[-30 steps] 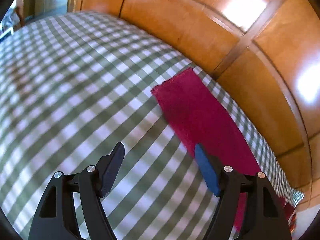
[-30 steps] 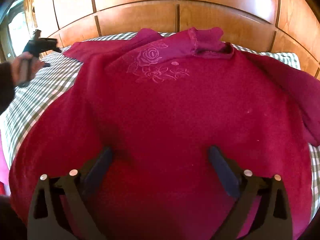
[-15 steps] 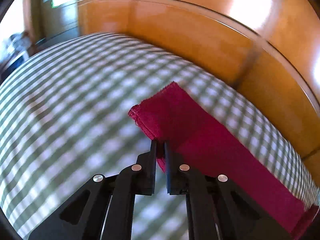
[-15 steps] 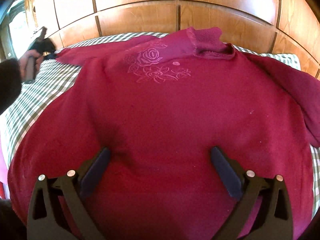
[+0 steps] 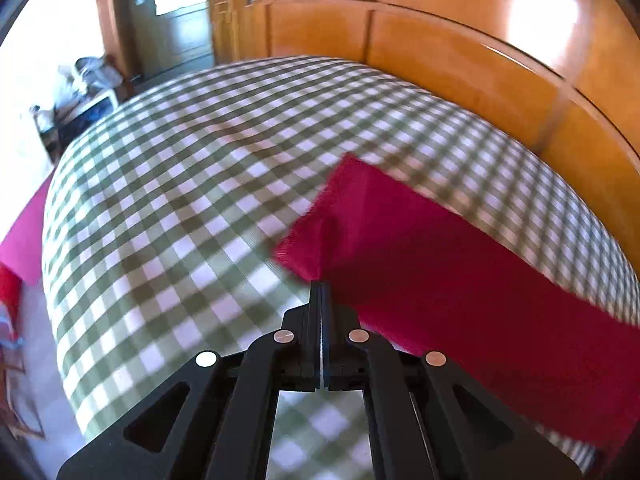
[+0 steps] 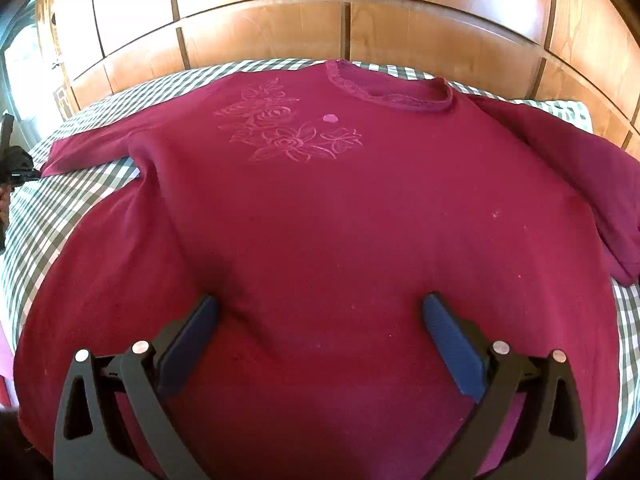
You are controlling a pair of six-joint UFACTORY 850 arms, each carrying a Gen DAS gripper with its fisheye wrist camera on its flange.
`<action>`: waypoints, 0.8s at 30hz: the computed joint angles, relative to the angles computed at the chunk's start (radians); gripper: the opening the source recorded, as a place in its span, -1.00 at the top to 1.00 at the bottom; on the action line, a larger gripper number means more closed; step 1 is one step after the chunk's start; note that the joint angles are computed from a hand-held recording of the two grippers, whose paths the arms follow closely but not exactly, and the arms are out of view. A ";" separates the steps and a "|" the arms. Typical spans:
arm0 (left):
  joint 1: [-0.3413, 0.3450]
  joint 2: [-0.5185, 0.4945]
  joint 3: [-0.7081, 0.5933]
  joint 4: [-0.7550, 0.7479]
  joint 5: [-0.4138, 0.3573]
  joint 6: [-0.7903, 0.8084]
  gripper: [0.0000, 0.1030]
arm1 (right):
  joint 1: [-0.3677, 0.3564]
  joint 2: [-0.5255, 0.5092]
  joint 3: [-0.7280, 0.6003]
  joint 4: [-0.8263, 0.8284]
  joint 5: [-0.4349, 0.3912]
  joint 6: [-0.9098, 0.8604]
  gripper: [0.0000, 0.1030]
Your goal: Fold small clothes
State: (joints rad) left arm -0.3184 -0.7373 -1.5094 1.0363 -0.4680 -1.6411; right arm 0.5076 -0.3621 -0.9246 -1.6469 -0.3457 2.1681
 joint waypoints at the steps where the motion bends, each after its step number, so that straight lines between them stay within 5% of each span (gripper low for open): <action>1: -0.007 0.014 0.016 0.016 -0.002 -0.020 1.00 | -0.004 0.009 0.005 0.008 0.012 -0.006 -0.96; 5: -0.016 0.083 0.102 0.033 0.010 -0.080 1.00 | -0.011 0.073 0.058 0.013 0.020 0.013 -0.95; 10: -0.035 0.200 0.266 0.150 0.055 -0.211 1.00 | -0.043 0.286 0.257 0.031 -0.120 0.124 -0.94; 13: -0.056 0.250 0.340 0.221 0.076 -0.298 1.00 | -0.098 0.426 0.374 0.166 -0.240 0.081 -0.92; 16: -0.092 0.289 0.399 0.268 0.096 -0.359 1.00 | -0.168 0.486 0.428 0.308 -0.371 -0.053 -0.68; 20: -0.145 0.293 0.407 0.276 0.136 -0.350 1.00 | -0.299 0.460 0.448 0.336 -0.381 -0.146 -0.50; 21: -0.166 0.291 0.401 0.280 0.142 -0.335 1.00 | -0.332 0.444 0.444 0.339 -0.351 -0.175 -0.33; 24: -0.226 0.286 0.377 0.307 0.167 -0.279 1.00 | -0.401 0.429 0.438 0.380 -0.276 -0.292 0.83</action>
State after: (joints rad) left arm -0.5447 -0.4515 -1.1326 1.3437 -0.3006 -1.9202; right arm 0.1070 0.0670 -0.4861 -1.2666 -0.6221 1.8759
